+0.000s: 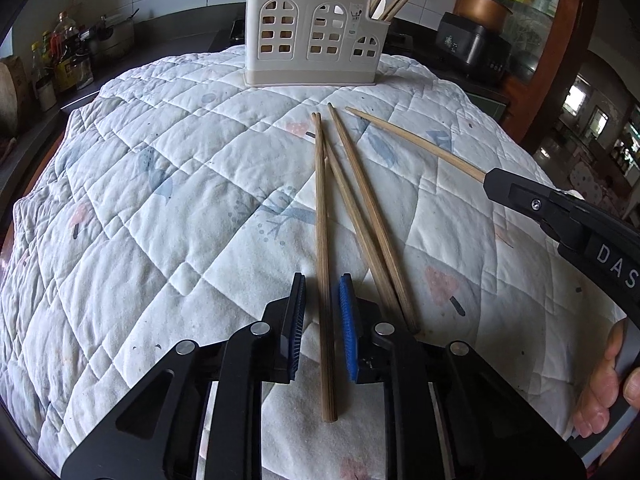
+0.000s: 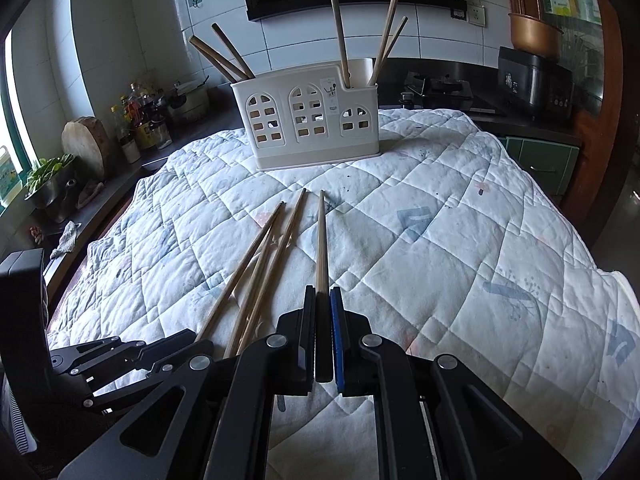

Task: Organize utensils
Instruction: 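Grasp a wooden chopstick with the right tool while the left tool grasps one, then carry the left tool's chopstick into the caddy while the right tool inserts its own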

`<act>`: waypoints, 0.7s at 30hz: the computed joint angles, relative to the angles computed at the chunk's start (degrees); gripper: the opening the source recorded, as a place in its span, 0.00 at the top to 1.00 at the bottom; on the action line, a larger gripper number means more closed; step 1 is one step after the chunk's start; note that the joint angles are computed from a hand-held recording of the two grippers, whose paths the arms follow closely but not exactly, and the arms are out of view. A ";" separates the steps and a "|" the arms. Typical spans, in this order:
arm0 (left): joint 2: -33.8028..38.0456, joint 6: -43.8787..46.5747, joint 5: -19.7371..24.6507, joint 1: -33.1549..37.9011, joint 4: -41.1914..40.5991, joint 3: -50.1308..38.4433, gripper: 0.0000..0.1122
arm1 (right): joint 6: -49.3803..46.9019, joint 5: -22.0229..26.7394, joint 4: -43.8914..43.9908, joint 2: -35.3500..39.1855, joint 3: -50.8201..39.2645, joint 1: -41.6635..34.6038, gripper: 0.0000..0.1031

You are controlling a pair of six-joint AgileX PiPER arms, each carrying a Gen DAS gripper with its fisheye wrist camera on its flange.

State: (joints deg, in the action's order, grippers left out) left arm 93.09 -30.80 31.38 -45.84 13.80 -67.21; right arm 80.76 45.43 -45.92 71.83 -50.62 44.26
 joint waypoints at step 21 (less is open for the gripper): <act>-7.57 10.57 -4.86 5.38 -6.74 -4.86 0.95 | -15.37 3.66 1.56 -1.98 -11.14 -2.30 0.93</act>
